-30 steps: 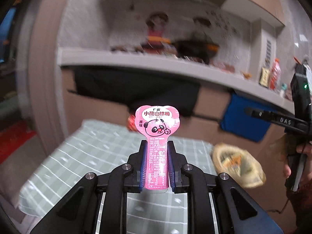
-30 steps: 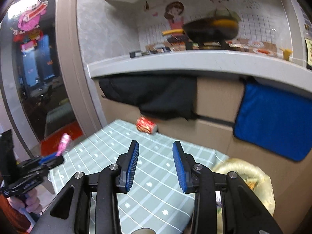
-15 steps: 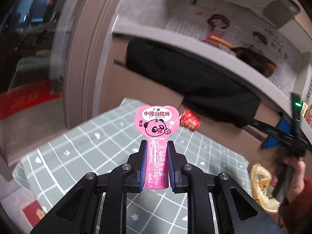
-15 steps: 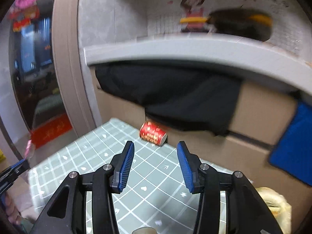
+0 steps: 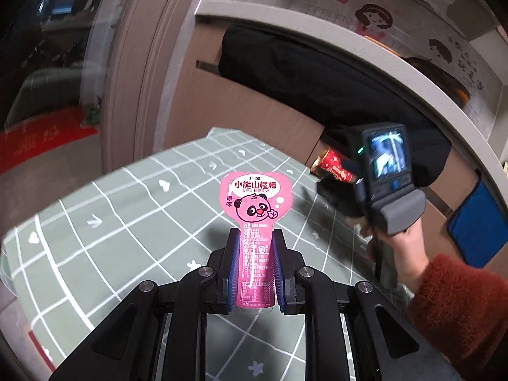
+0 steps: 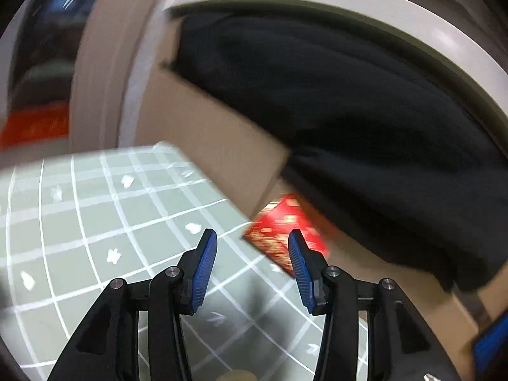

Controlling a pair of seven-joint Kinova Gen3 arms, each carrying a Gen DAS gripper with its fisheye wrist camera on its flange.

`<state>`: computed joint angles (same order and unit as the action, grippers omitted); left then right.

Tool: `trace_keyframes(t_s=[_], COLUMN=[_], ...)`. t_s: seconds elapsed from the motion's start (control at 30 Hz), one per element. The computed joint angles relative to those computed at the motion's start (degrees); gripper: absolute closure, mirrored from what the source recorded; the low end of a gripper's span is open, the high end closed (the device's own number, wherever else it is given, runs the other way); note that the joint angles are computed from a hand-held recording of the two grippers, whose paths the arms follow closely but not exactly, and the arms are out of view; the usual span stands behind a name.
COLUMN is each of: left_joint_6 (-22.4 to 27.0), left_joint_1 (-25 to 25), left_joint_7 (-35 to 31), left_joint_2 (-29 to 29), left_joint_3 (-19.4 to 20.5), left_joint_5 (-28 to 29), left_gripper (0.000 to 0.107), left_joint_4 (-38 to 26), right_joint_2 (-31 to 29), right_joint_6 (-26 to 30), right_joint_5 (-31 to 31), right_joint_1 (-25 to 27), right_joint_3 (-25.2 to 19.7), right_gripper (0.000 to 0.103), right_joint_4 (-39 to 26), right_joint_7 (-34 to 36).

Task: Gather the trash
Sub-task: 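Lift the pink packet with the left tool while the right tool reaches the red paper cup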

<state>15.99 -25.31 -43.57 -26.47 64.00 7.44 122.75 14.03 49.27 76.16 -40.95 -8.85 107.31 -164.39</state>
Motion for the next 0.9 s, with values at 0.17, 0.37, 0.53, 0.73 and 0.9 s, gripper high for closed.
trace_keyframes(t_s=[0.17,0.37,0.53,0.73,0.9], left_joint_6=[-3.4,-2.9,0.9,5.6,8.8], left_joint_1=[0.8,4.4,8.8,11.3,11.0], left_joint_7=[-0.7,-0.3,0.3,-0.6,-2.7], left_joint_2=[2.8,0.5,-6.7,-11.1,-12.7], left_joint_3=[1.1,-1.5,-5.9,-9.7,-11.3], left_joint_5=[-0.2,0.1,0.6,0.8,0.6], left_gripper=[0.088,0.088,0.088,0.088,0.088], left_joint_4=[1.2,0.5,-2.3,-8.3,-12.8], right_joint_2=[-1.8,-12.9,-25.1,-37.7,-40.3], right_joint_6=[0.0,0.4,7.3,15.3,17.2], right_joint_5=[-1.3,-3.9,-6.3,-11.8,-12.9], right_joint_1=[-0.4,1.5,2.8,6.1,10.3], right_joint_3=[-0.6,-3.9,-10.3,-15.7,-17.4], right_gripper=[0.06,0.06,0.06,0.057,0.054], right_joint_4=[2.1,7.0,9.6,3.7,-6.8], right_joint_7=[0.2,-0.7,0.0,6.8,11.6])
